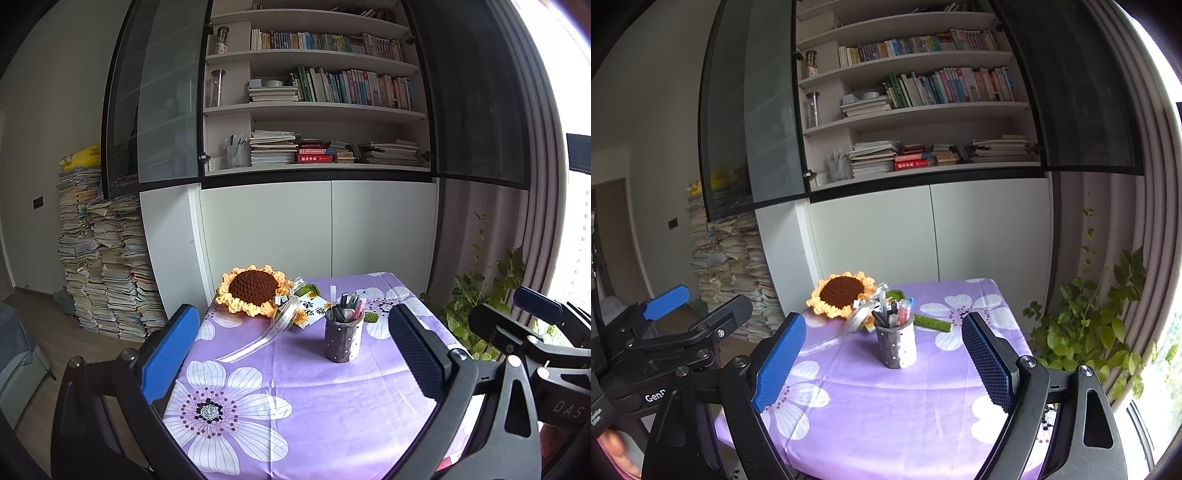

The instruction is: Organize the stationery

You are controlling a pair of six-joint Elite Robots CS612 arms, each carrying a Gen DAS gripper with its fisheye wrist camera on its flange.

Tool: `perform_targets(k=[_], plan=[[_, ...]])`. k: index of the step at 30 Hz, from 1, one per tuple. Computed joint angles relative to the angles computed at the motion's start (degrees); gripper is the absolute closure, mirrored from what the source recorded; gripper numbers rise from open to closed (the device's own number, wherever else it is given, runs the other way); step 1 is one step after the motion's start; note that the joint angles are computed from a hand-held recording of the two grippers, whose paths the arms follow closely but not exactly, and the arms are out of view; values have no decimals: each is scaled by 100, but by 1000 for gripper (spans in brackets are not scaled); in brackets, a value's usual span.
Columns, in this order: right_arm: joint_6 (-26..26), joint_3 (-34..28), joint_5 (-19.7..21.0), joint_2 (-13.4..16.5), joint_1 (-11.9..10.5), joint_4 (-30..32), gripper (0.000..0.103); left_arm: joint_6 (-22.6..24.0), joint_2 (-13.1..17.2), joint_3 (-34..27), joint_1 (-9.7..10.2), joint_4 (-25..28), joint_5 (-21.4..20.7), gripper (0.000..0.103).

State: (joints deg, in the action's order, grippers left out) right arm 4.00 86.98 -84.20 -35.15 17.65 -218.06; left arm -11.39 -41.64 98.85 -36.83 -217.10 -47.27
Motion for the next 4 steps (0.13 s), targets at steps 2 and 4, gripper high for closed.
perform_targets(k=[2, 4], plan=[[13, 11, 6, -7, 0, 18, 16, -12, 0, -14, 0, 38, -6, 1], [28, 6, 10, -10, 0, 41, 16, -22, 0, -24, 0, 64, -7, 1]])
